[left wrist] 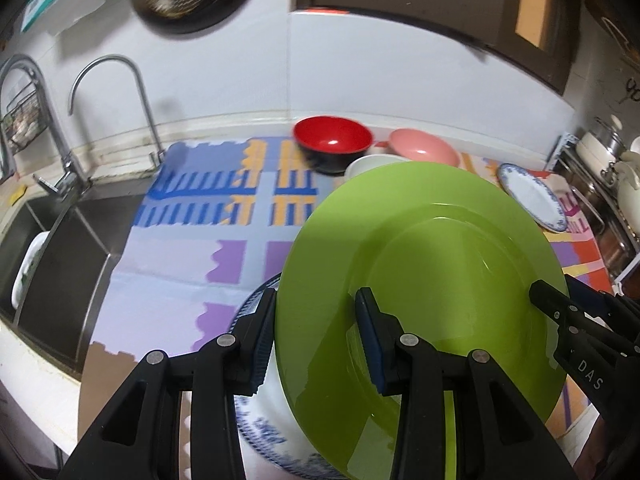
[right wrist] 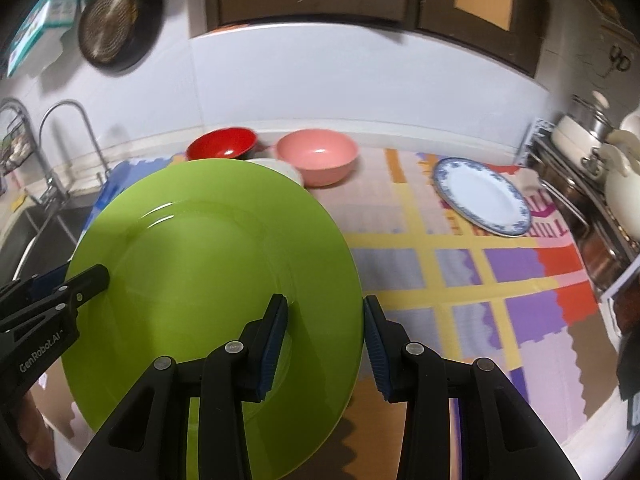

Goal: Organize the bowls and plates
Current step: 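Lift and carry the green plate over the blue-and-white plate, then lower the green plate onto the mat and open both grippers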

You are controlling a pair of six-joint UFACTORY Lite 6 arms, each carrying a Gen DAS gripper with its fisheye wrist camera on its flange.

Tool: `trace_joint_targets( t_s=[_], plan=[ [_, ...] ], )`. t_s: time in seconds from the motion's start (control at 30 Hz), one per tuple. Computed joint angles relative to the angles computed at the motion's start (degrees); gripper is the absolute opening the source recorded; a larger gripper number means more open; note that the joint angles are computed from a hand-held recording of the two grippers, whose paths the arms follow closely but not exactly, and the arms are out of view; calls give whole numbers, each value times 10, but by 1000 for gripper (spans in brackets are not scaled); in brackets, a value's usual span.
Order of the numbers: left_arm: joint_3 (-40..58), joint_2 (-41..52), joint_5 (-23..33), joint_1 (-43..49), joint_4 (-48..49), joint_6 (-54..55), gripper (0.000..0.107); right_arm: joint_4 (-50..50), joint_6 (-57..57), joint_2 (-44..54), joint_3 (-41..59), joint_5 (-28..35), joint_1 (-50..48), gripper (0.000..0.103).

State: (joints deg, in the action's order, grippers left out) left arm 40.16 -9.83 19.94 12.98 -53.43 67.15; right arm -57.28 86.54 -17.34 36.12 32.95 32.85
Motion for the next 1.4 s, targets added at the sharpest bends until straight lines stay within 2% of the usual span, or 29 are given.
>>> trace_joint_targets(
  t_s=[0.2, 0.57, 1.0, 1.4],
  plan=[
    [14, 42, 6, 46, 1, 28, 39, -11, 31, 84, 51, -9, 35, 39],
    [25, 124, -20, 67, -8, 65, 40, -12, 55, 190, 92, -54, 40, 40],
    [45, 204, -57, 66, -18, 77, 40, -45, 94, 276, 112, -101, 34, 40],
    [53, 230, -79, 58, -21, 81, 41, -45, 91, 310, 128, -117, 29, 40]
  ],
)
